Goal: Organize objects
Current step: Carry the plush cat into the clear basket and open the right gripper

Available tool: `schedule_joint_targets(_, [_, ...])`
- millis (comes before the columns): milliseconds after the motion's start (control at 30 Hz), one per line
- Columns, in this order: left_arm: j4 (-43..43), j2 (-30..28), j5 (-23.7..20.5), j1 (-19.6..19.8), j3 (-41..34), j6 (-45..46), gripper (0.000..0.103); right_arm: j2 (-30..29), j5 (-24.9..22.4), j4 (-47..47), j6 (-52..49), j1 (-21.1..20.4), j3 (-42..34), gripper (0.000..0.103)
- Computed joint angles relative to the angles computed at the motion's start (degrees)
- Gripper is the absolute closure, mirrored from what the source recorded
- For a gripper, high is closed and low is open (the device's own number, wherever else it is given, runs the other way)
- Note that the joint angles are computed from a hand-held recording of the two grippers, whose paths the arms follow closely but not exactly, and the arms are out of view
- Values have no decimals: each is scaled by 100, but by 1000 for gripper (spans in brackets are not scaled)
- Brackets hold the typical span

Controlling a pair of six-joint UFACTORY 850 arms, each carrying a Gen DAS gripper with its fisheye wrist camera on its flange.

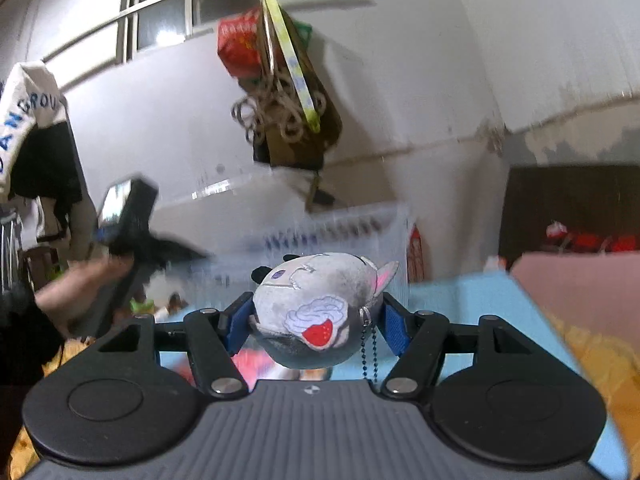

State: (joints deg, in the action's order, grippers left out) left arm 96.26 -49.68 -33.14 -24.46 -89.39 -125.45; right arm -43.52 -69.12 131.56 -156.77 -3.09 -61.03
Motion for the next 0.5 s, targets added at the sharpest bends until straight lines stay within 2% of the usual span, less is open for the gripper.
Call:
schedule_joint_targets(67, [-10,-5,12,4,-10,17,56,70,7,-85,190,3,-157,35])
schedule_joint_targets(133, [-3,-4,16,5,-10,11,56,189,142,272,-118,148,-243,35])
schedule_joint_targets(233, [-32,-4,51,12,-16,32,56,232,628,369,-345,442,-614,35])
schedule_joint_targets(367, [-120,0,175,44,-37,84,56,62,1457,285,-108,788,-1323,35])
schedule_joint_targets(500, [-213,-2,195,44,-50,176,56,-107,1881,139,330,909,-1775,35])
